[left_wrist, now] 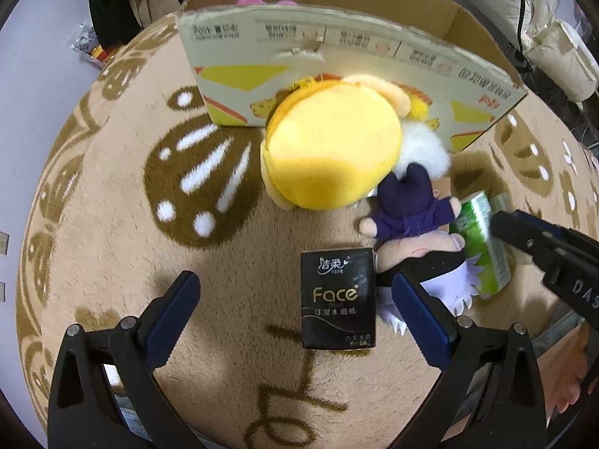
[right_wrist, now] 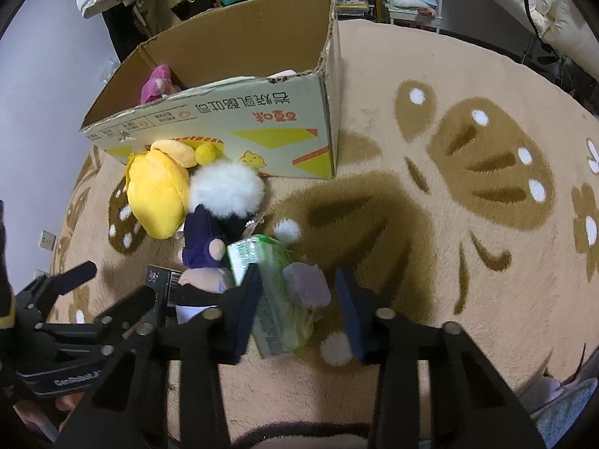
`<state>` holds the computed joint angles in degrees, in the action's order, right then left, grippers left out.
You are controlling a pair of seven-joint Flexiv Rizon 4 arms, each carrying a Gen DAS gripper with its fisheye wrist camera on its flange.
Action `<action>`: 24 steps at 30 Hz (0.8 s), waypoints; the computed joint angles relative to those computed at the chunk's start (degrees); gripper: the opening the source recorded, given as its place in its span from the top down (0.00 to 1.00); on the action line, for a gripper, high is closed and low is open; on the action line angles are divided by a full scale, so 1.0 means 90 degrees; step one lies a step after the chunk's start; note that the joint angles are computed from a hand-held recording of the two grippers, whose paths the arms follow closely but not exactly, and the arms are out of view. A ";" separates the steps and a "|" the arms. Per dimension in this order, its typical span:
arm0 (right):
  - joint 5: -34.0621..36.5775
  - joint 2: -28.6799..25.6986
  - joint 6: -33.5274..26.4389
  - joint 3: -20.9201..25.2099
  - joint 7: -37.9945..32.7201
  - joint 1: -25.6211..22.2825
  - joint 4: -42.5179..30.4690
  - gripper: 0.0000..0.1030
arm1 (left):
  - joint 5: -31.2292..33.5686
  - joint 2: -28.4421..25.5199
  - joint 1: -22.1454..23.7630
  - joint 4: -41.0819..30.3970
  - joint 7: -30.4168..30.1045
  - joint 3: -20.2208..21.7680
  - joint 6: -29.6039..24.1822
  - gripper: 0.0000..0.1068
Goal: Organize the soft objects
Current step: 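Lower the left tool onto the black Face tissue pack while the right tool reaches the clear plastic item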
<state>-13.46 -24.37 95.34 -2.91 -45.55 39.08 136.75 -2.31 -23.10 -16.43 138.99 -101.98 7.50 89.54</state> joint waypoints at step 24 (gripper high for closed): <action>0.0302 -0.0175 0.0086 0.0498 0.0053 -0.0640 -0.0211 0.83 | 0.0157 -0.0390 0.0382 -0.0336 0.0143 -0.0369 -0.0779 0.34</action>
